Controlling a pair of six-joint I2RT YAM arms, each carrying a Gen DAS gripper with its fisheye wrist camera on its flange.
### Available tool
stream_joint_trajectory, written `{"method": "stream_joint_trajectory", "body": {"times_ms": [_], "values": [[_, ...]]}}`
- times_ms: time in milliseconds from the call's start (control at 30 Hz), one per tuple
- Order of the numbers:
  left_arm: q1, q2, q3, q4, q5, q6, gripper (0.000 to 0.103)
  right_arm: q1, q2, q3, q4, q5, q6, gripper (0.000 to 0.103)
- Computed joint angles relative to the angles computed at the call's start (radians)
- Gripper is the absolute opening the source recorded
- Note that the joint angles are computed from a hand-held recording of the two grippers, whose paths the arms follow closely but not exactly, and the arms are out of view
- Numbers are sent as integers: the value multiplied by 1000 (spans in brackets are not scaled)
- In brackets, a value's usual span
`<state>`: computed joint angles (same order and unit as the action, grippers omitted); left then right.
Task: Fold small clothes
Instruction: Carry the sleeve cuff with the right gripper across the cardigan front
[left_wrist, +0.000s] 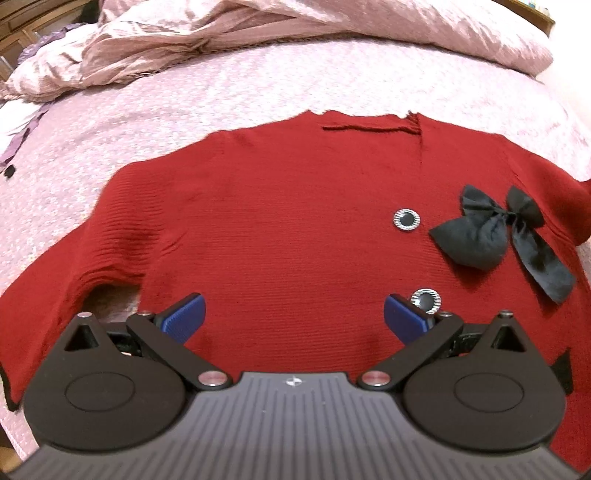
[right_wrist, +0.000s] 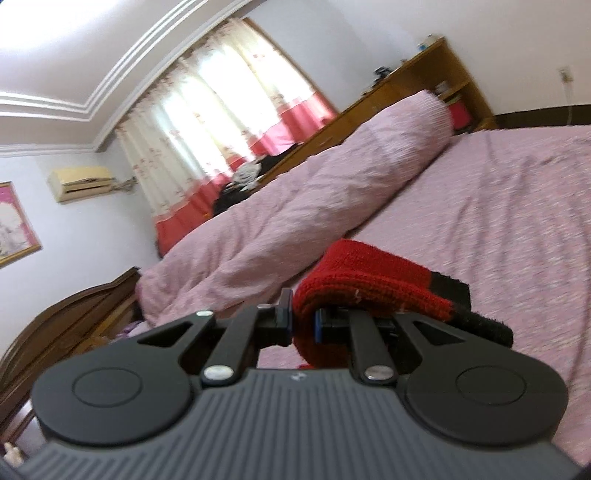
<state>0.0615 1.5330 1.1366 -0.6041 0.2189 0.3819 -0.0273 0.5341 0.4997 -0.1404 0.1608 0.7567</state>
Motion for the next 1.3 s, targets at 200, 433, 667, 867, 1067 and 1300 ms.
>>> {"method": "stream_joint_trajectory", "body": {"times_ms": [200, 433, 667, 867, 1067, 1300], "values": [[63, 22, 25, -5, 17, 6, 103, 206, 178, 33, 149, 103, 11, 13], [121, 41, 34, 25, 11, 18, 103, 356, 395, 60, 285, 131, -1, 13], [143, 57, 41, 55, -8, 27, 103, 458, 623, 85, 353, 111, 16, 14], [141, 63, 51, 59, -8, 23, 103, 483, 744, 107, 369, 47, 11, 16], [127, 58, 49, 61, -11, 22, 103, 491, 785, 157, 272, -8, 40, 50], [106, 13, 53, 47, 10, 32, 103, 504, 649, 145, 116, -52, 76, 61]]}}
